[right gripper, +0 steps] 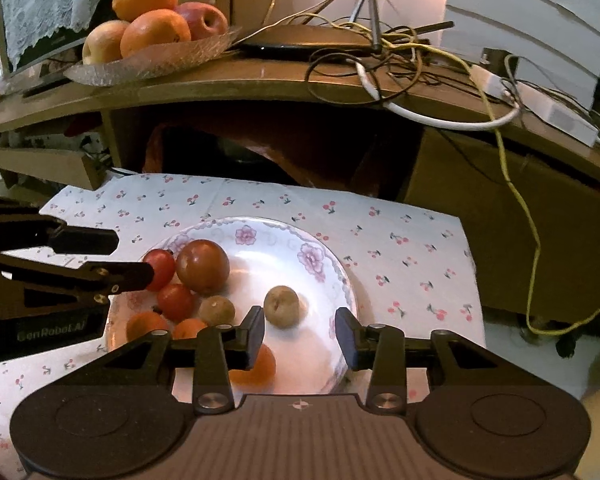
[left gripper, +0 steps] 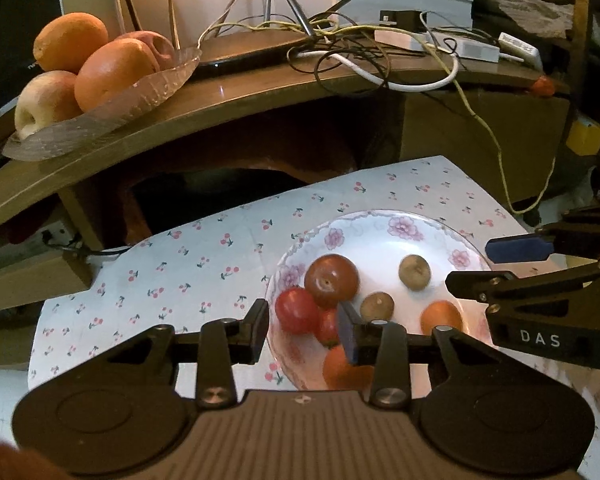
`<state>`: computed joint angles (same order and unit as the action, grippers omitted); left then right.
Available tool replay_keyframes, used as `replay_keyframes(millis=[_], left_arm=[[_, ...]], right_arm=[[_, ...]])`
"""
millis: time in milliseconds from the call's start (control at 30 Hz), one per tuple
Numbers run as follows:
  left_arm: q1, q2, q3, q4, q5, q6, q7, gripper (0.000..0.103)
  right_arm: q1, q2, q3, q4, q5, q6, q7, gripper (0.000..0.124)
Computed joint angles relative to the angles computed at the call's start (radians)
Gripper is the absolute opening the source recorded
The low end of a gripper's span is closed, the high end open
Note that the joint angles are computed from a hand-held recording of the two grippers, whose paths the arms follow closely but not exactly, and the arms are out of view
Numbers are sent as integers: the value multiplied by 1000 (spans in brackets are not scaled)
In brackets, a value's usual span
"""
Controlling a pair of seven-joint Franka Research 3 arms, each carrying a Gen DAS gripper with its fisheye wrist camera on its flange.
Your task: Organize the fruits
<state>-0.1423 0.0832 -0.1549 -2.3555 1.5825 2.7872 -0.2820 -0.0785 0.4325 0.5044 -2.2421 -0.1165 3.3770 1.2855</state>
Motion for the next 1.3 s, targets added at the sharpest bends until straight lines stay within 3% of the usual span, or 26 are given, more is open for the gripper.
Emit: replay_keyframes(millis=[267,533,967,1167,1300], left_arm=[[-29,-69,-31,-76,-56,-45,-9,55],[-59,-132,-67,-134,-92,-106,-59,68],[-104,-227,-125,-227,-193,-256,-76,99],[-140,-245,-158,-243,-254,-344,-46,103],[-160,-261,-168,-257,-273,-353,-42,103]], right_arm=[[-85,-89,53,-125,-77,38,99,46],[-138,-169,63,-227,-207,85,262,51],[-76,-284,-45,-347,-370,178,460,55],[-3,-318,-118,-390,-379,196,486,55],[48,-342,-167,-422,-372,215,492,56]])
